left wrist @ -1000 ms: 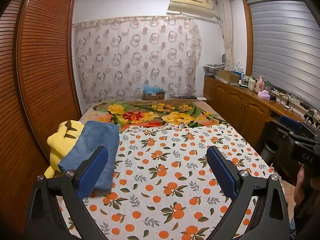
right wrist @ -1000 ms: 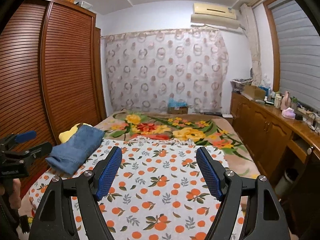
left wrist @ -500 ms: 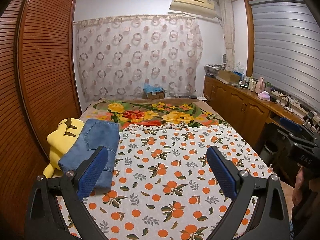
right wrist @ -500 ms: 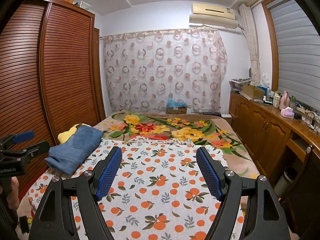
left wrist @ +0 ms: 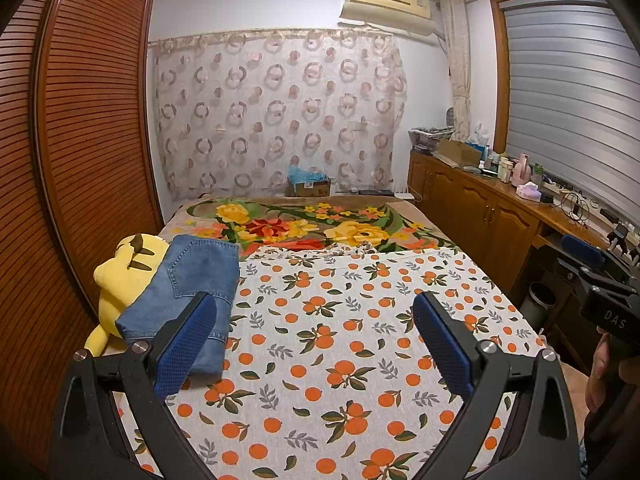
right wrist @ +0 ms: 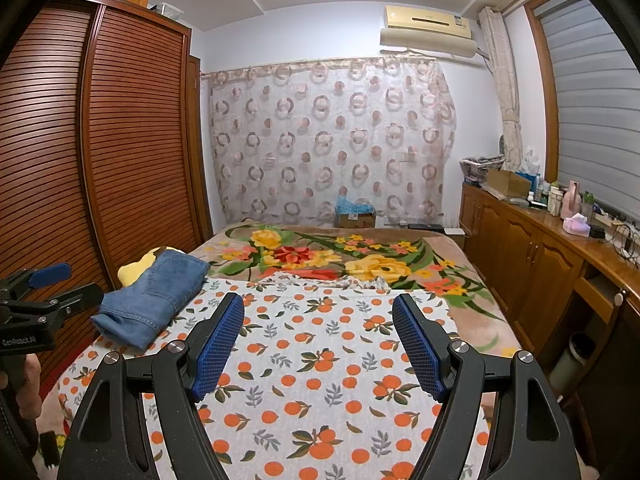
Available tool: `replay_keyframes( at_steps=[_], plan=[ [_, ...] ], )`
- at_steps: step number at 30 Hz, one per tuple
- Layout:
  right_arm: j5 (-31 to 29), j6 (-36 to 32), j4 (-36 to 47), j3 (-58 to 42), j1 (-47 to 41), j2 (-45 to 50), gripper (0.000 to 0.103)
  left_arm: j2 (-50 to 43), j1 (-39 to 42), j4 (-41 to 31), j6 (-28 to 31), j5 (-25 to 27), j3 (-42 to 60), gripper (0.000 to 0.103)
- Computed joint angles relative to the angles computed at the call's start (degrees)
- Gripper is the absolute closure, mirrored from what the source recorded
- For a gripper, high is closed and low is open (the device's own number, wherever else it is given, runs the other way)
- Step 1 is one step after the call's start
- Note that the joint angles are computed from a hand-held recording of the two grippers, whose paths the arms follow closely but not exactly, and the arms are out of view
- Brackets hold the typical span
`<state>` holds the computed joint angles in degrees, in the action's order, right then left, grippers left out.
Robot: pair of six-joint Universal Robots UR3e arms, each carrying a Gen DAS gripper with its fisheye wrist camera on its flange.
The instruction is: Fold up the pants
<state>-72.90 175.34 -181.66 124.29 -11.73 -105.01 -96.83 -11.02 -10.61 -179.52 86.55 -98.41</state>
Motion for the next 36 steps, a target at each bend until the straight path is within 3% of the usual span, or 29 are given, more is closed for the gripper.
replay_keyframes(
  at_steps=[36],
  plan=[
    [-0.12,0.03,-1.01,0.09,0.16,0.79,0.025,0.01,-0.10,-0.22,0.01,0.12,0.25,0.004]
  ],
)
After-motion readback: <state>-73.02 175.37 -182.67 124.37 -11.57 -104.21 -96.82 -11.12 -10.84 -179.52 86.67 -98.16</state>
